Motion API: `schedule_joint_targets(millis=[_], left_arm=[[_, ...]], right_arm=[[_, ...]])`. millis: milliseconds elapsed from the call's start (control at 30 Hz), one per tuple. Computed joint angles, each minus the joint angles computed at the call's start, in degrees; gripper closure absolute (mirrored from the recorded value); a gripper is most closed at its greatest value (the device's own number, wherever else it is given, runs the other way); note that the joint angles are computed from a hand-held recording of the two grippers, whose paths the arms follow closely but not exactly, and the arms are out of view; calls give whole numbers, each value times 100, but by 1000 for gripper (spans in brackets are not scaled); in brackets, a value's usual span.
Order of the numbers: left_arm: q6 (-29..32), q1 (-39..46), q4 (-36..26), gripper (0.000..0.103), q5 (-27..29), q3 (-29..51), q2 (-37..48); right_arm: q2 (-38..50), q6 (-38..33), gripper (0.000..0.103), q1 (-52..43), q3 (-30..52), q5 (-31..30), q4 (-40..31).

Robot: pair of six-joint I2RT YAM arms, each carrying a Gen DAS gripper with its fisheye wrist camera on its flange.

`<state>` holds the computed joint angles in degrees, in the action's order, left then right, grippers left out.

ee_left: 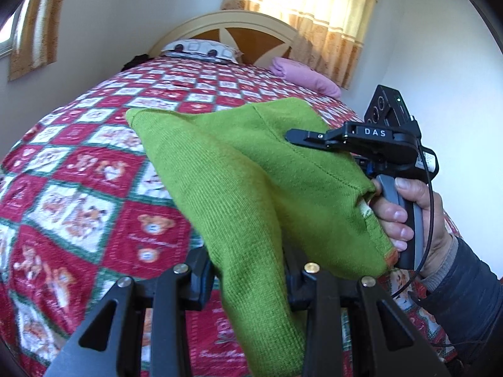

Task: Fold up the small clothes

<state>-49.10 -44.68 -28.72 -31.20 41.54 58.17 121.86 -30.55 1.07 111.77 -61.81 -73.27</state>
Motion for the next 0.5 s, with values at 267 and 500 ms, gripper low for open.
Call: schedule_joint_targets(millis=[267, 500], left_arm=[[-158, 48, -492, 68, -301, -269, -570], [-255, 404, -645, 68, -226, -705, -1035]], right_arm=[[-90, 378, 76, 690, -49, 121, 348], [84, 792, 76, 1301, 58, 410, 703]])
